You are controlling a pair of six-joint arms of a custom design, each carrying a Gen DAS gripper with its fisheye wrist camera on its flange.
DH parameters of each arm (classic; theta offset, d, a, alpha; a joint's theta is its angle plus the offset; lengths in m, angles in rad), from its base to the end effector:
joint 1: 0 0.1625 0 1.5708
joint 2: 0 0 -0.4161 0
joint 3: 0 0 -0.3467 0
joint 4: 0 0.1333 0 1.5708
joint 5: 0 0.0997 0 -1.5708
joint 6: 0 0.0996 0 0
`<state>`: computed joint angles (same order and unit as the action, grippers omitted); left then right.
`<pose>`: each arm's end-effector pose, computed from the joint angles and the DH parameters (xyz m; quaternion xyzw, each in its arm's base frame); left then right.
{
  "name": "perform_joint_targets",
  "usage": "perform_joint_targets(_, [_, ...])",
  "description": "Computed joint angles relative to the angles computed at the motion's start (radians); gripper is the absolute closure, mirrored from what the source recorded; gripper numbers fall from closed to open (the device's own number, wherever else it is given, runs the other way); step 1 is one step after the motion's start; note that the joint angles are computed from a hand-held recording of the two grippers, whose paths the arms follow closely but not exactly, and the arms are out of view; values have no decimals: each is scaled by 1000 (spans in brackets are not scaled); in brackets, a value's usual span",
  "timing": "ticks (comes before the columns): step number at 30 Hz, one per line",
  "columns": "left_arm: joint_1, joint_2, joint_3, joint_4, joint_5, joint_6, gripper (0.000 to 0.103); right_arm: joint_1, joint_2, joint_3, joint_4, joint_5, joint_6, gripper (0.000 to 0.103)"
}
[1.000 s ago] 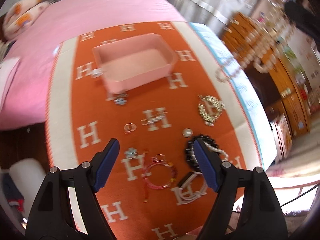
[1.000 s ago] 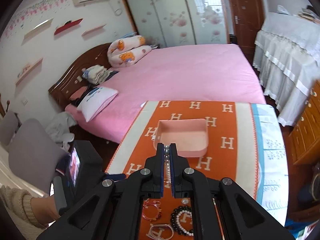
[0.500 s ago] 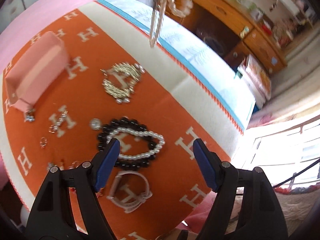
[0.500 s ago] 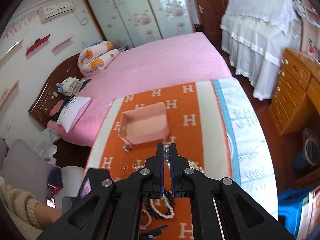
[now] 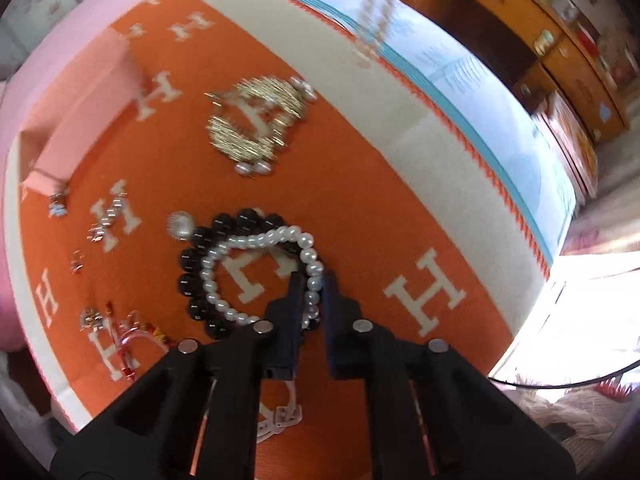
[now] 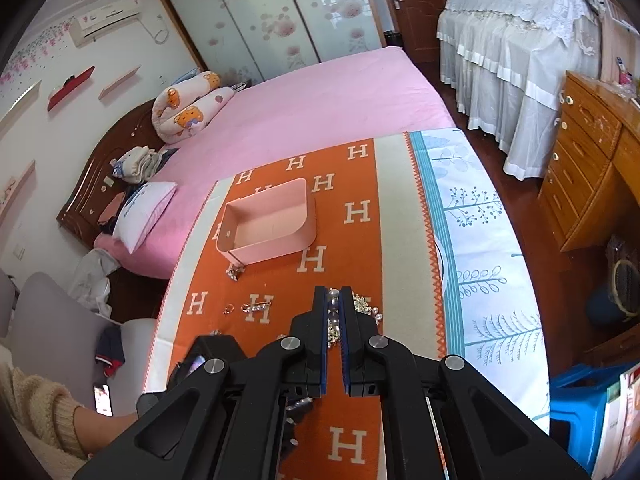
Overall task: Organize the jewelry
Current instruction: 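Carry necklace and bracelet into the pink box and open both grippers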
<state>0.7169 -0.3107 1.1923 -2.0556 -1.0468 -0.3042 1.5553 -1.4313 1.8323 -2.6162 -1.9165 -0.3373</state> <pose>-0.3887 -0.5817 -0.0959 0.3061 0.8975 0.0204 0.3167 0.0916 -0.5145 0.4242 0.0959 -0.9311 0.2785 0.2154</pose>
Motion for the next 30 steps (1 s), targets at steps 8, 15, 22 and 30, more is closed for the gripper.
perform_joint_targets(8, [6,-95,-12,-32,-7,-143,98,-2,44,-104,95,95,-55,99])
perform_joint_targets(15, [9,-138,-141,43,86,-235,98,23,127,-253,190,194,-100,99])
perform_joint_targets(22, [10,-121,-346,221,268,-253,98,74,266,-448,279,246,-141,99])
perform_joint_targets(30, [107,-45,-564,334,280,-229,98,116,503,-718,376,217,-66,99])
